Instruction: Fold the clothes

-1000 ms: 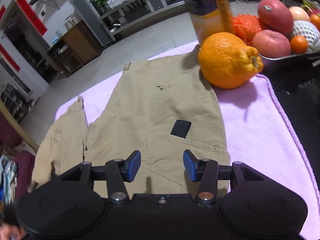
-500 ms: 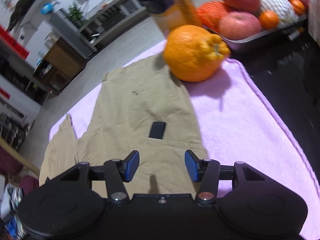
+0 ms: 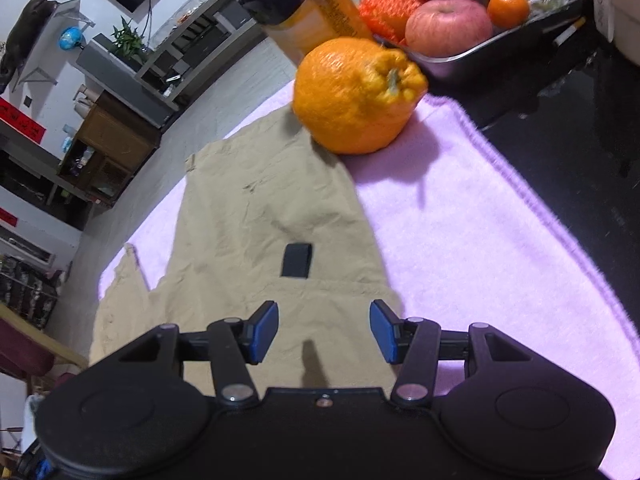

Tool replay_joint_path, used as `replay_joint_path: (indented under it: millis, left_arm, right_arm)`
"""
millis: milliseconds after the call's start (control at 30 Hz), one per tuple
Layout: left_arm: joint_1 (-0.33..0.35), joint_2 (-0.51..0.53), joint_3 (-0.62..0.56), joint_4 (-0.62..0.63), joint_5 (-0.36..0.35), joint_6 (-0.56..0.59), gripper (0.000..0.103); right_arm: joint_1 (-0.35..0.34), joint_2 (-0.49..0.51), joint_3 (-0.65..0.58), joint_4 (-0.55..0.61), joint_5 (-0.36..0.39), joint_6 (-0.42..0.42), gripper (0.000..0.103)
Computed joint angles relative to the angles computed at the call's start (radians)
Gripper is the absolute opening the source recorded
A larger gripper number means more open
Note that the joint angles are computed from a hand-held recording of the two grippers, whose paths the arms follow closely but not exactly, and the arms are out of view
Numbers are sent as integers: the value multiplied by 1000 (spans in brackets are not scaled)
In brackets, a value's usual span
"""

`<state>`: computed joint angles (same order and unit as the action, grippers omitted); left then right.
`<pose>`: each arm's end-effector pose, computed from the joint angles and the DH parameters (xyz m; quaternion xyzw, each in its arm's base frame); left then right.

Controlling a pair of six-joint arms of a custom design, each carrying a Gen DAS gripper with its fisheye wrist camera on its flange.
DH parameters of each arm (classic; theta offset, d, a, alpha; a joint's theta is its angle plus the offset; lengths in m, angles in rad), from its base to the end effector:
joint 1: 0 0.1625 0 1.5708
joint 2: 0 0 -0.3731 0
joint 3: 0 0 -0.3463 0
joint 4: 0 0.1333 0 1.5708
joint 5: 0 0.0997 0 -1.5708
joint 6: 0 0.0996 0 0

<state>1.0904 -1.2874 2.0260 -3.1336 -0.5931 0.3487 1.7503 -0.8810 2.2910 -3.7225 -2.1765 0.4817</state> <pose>-0.0253 -0.5156 0.3229 0.1537 0.8162 -0.3812 0.4061 0.1507 -0.4013 0.1154 -0.2408 -0.8632 0.4174 0.1506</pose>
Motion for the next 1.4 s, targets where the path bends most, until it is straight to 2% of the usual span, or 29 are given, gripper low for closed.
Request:
replay_joint_path:
  millis: [33, 67, 167, 233, 267, 333, 400, 433, 467, 500, 567, 633, 700, 767, 867, 967, 1200, 1267, 1333, 1400]
  left_arm:
    - [19, -3, -17, 78, -24, -52, 32]
    - [37, -1, -37, 150, -44, -98, 26]
    - [67, 15, -72, 279, -71, -198, 13]
    - [84, -3, -76, 337, -126, -241, 5]
    - [94, -19, -76, 359, -174, -246, 4]
    - [126, -46, -95, 435, -315, -237, 3]
    - [159, -61, -134, 557, -463, -250, 4]
    - [177, -56, -163, 620, -524, -256, 10]
    - [189, -48, -184, 666, -567, -264, 10]
    - [189, -48, -188, 671, -569, -260, 10]
    - [166, -52, -163, 604, -499, -243, 10]
    - [160, -60, -159, 585, -477, -239, 12]
    - [155, -68, -158, 568, -460, -236, 21]
    - [144, -93, -152, 604, -449, -231, 35]
    - [137, -72, -177, 676, -406, -196, 38]
    - [125, -67, -166, 701, -338, -180, 32]
    - [129, -68, -149, 712, -323, -130, 27]
    - [124, -73, -125, 683, -313, -90, 2]
    - [111, -89, -86, 631, -304, -40, 2]
    - [88, -109, -29, 524, -280, 14, 1]
  right_arm:
    - [1, 4, -4, 6, 9, 0, 49]
    - [4, 9, -10, 13, 11, -3, 49]
    - [19, 24, -33, 41, -3, -17, 50]
    - [25, 30, -41, 49, -6, -20, 50]
    - [25, 31, -42, 51, -4, -21, 50]
    - [24, 31, -42, 54, 0, -22, 51]
    - [22, 27, -40, 62, 5, -19, 51]
    - [22, 27, -41, 65, 6, -18, 53]
    - [21, 27, -41, 68, 7, -18, 53]
    - [21, 27, -42, 70, 7, -19, 53]
    - [23, 29, -43, 72, 5, -22, 54]
    - [22, 28, -40, 70, 9, -23, 55]
    - [19, 25, -37, 67, 19, -22, 55]
    - [18, 25, -36, 67, 24, -21, 55]
    - [20, 28, -41, 78, 22, -24, 55]
    - [26, 31, -49, 95, 15, -29, 56]
    - [30, 33, -54, 107, 13, -35, 57]
    - [30, 32, -53, 108, 12, -34, 57]
    - [30, 33, -54, 113, 12, -34, 57]
    - [30, 36, -59, 126, 8, -37, 57]
